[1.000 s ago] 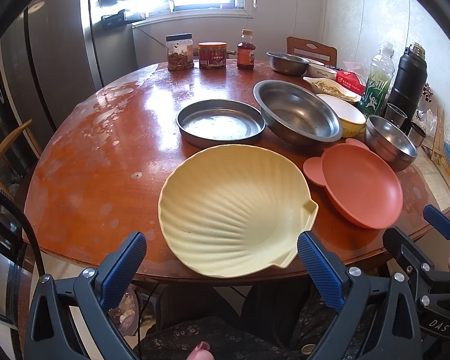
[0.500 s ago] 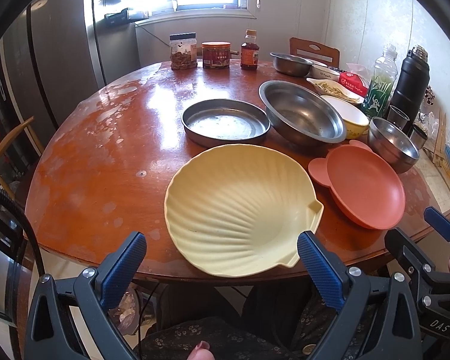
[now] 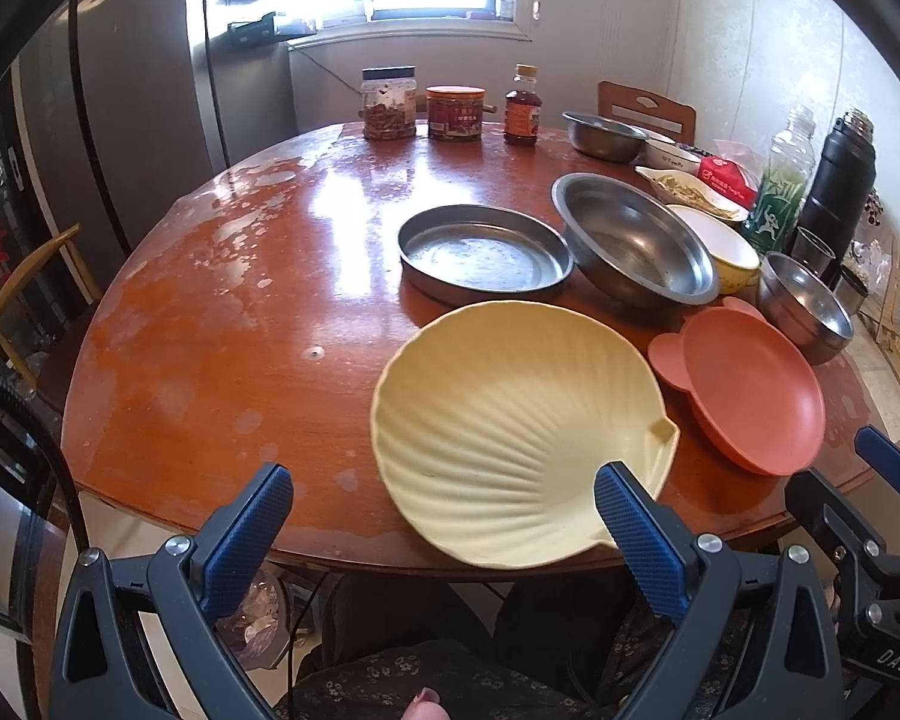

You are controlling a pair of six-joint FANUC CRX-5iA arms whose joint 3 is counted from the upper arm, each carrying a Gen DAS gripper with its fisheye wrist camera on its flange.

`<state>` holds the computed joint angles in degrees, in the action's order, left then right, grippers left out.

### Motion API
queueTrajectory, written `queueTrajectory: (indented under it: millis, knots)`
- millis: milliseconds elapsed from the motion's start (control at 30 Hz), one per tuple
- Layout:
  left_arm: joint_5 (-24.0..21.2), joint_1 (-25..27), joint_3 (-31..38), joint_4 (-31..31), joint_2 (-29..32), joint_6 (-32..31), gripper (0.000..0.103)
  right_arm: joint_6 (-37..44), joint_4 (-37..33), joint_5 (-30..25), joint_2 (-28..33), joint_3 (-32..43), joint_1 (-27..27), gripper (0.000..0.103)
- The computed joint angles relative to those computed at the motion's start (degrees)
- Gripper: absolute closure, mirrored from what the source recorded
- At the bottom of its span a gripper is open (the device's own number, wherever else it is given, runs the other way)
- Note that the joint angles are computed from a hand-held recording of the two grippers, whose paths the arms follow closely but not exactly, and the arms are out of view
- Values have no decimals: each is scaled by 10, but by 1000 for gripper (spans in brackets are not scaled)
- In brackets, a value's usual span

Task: Organize plates and bowls
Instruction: 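Move the left gripper toward the rim of the yellow shell plate, then grasp the yellow shell plate rim with the left gripper and lift it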

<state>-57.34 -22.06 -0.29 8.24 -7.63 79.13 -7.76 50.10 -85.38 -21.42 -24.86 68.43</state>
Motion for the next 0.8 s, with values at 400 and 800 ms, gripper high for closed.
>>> queueTrajectory:
  millis: [400, 800]
  knots:
    - [-24, 47, 11, 12, 20, -9, 2, 124, -78, 126, 47, 59, -68, 0]
    - [-40, 66, 36, 37, 58, -43, 2, 198, -175, 167, 82, 107, -110, 37]
